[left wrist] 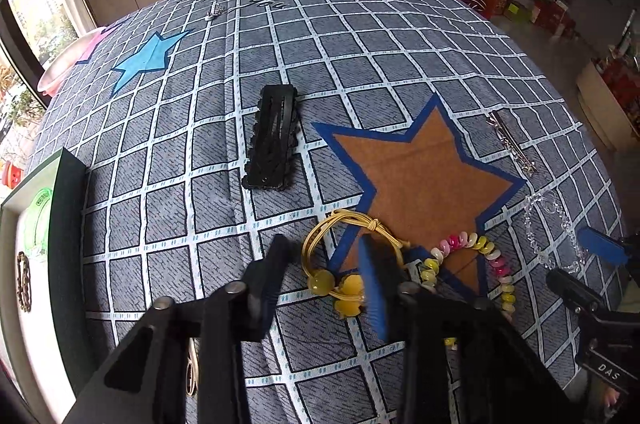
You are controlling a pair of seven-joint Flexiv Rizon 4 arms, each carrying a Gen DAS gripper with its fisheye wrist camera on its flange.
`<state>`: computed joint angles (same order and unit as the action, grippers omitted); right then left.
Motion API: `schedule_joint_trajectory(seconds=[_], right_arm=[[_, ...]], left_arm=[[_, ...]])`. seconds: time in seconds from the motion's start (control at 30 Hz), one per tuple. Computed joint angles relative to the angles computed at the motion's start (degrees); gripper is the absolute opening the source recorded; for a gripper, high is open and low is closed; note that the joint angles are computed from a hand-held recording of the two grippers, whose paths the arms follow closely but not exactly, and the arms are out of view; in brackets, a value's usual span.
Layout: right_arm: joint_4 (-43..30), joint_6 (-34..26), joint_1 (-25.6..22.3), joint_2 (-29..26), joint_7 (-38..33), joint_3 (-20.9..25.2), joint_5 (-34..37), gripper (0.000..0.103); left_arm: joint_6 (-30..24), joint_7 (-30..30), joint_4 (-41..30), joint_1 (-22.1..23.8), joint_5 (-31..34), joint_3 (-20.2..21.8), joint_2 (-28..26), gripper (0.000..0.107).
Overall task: Organize jewelry
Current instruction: 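Grasp the gold hair tie with the left tool while the right tool grasps the crystal chain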
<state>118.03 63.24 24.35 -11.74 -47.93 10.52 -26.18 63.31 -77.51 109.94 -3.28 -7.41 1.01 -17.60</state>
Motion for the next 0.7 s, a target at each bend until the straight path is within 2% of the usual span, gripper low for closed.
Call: schedule_joint_trajectory(seconds=[0.03,0.1,0.13,0.2,0.27,0.47,0.7], right_arm=[[0.0,0.0,0.0,0.1,0.0,0.1,0.0,0.055],[-0.3,-0.4,0.1,0.2,-0.6,0.4,0.5,0.036],[-0.3,-0.6,0.1,0.3,-0.9,0.5,0.7,0.032],[-0.5,-0.9,0.2,0.4,-1.2,0.8,1.5,0.015],[-0.4,-0.7,0.2,0.5,-0.6,0.7,2.2,0.011],[0.1,2.8,-1.2,1.9,-0.4,1.6,8.0,0.010],[-0.2,3.6,-1.1,3.3,0.1,1.7,9.3,0.010]], left_arm=[[-0.3,0.5,0.0,0.1,-0.2,-0.2,0.1,0.019],[-0.2,1.8,0.7,0.8,-1.9,-0.9,0.5,0.017],[0.5,2.2,1.3,1.0,-2.7,-1.1,0.9,0.012],[1.5,3.1,2.5,1.2,-4.0,-1.4,1.7,0.009],[2.2,4.0,3.6,1.5,-5.6,-1.7,2.7,0.009],[4.3,7.1,6.4,2.1,-9.9,-2.2,5.4,0.009],[6.3,10.6,9.1,2.5,-14.8,-2.2,8.3,0.009]])
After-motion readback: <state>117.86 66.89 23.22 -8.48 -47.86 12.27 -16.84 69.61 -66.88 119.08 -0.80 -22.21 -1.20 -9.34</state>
